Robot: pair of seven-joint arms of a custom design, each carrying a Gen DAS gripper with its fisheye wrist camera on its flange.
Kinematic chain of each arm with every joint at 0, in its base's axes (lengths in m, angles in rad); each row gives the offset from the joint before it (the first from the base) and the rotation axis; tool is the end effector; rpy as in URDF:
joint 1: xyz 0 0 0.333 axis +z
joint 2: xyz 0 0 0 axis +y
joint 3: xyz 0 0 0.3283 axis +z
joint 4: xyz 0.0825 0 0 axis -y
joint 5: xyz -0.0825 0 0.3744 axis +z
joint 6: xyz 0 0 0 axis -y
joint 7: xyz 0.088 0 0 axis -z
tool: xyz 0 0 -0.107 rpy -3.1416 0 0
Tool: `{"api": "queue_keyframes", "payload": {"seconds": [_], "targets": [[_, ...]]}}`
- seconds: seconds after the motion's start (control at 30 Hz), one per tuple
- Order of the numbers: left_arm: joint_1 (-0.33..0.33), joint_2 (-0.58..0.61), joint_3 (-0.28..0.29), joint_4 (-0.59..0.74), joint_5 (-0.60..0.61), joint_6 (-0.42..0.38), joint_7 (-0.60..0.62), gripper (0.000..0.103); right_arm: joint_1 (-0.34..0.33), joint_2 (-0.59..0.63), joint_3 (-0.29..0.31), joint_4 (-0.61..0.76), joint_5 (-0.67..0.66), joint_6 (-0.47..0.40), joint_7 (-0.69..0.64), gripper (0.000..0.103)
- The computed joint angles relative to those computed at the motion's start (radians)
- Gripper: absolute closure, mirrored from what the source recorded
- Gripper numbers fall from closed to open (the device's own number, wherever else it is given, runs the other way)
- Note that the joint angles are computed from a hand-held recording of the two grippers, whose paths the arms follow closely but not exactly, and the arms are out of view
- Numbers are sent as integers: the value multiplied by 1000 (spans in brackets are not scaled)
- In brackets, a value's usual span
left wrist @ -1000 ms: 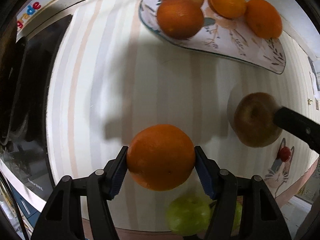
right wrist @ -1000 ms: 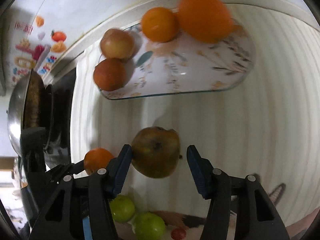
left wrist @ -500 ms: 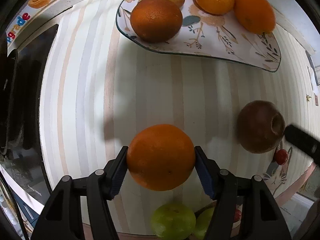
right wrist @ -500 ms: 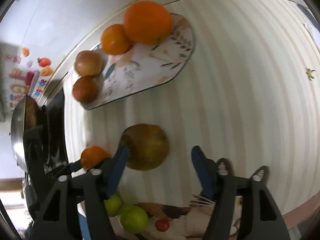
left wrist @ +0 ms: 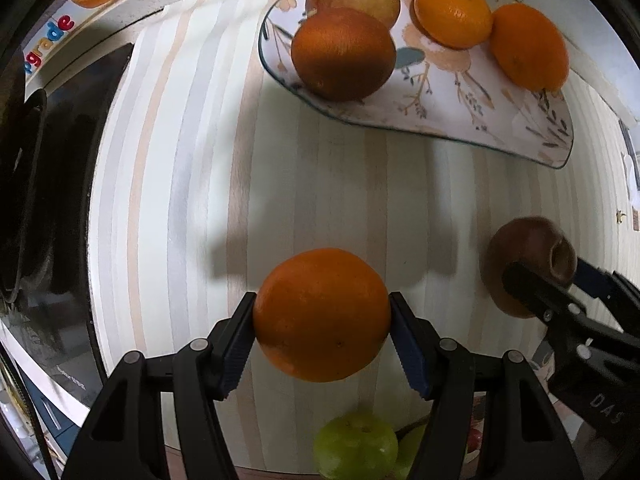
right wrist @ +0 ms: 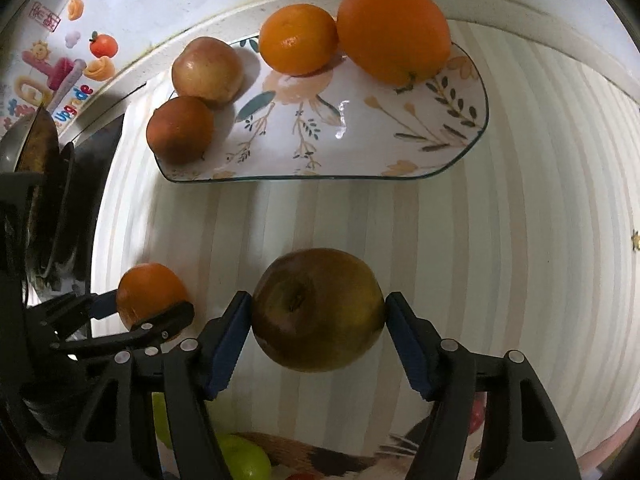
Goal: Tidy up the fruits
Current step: 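Carry the mandarin and pear onto the floral plate and open both tools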
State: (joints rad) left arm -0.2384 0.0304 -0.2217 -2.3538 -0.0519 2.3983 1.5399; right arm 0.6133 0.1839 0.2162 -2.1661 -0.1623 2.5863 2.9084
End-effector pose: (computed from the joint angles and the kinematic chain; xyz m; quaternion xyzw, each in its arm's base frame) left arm 0.4471 -0.2219 0.3379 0.5561 -0.8308 0.0171 0.0143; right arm 0.3888 0.4248 0.3552 -0.5528 0.8239 0.0054 0.1246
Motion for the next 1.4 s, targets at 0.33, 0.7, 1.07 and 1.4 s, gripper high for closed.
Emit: {"api": "queue_keyframes", "payload": {"seconds": [0.33,0.7,1.07,1.4], "targets": [[1,33,-4,206,-164,-76,106,41,-36,-153,-33,-127,-139,118,177,33],[-52,364,4,611,-76,-226,50,41,-115,-55,-57,-51,-135,142,82,33],[-79,448,18,688,-47,-282,31,41,-99,51,-71,13,-93,187,25,33],[-81,431,14,680,-51,-285,4,30,-133,23,-42,-8,31,199,-74,15]]}}
